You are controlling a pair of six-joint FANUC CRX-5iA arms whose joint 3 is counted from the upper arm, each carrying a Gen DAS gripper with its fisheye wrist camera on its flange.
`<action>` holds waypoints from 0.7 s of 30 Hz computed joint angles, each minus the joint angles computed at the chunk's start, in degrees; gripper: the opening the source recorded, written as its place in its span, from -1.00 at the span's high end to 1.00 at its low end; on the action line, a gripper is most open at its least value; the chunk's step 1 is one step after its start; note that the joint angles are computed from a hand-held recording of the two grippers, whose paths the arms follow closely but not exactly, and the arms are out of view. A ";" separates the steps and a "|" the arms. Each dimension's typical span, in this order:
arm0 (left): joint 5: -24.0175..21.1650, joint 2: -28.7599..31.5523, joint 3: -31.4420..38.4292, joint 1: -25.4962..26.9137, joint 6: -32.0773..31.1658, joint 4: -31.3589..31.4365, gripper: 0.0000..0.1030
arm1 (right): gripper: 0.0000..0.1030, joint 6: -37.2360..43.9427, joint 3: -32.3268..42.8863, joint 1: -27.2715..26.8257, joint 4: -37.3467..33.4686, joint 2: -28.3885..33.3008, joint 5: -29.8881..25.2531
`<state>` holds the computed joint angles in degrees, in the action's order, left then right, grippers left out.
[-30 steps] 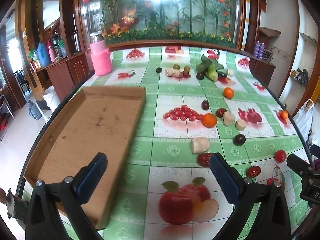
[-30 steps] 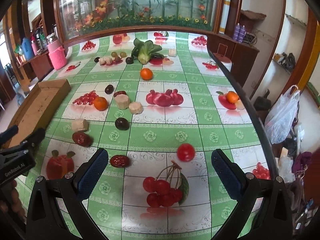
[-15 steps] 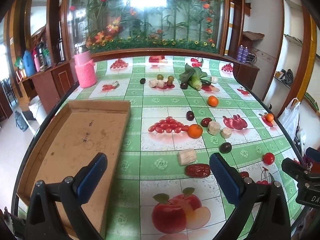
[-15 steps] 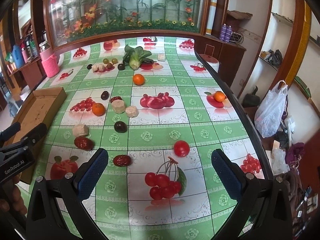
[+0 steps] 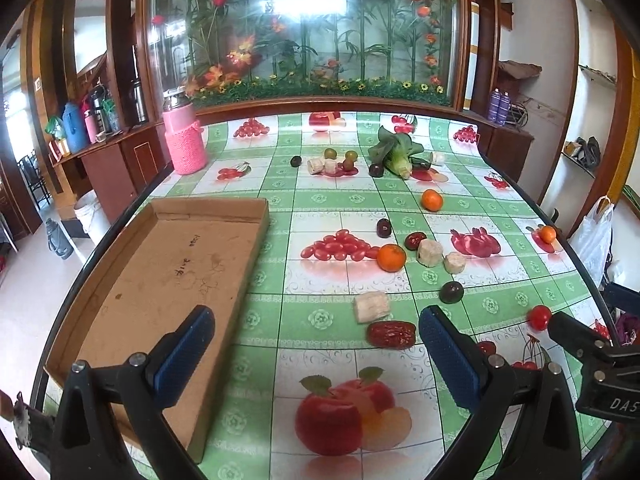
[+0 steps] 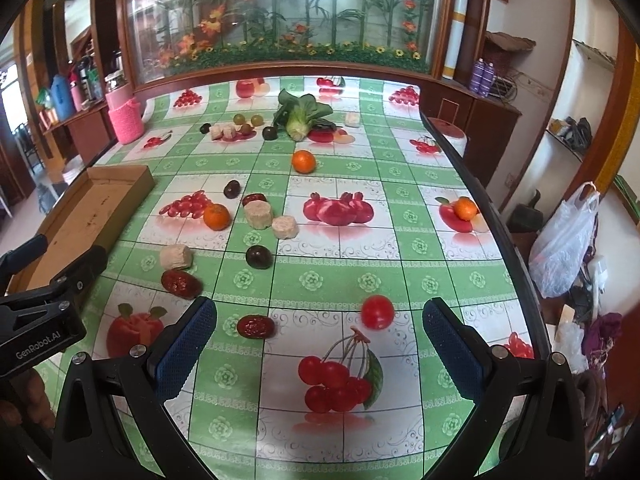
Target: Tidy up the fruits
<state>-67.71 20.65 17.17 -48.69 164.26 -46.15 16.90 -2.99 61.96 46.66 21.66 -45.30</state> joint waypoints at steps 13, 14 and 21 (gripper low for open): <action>-0.81 0.70 0.31 0.72 -0.84 2.03 -1.00 | -1.00 3.94 -0.16 -0.94 -2.38 0.25 1.82; -0.72 0.72 0.30 0.77 -0.88 2.11 -1.00 | -1.00 4.11 -0.32 -0.99 -2.50 0.16 2.21; -0.49 0.28 -0.62 0.87 -1.81 2.37 -1.00 | -1.00 6.84 0.02 -0.95 -3.90 0.92 2.89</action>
<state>-68.20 20.93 16.56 -47.82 162.45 -43.77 23.74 -2.96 61.01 42.76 22.58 -42.42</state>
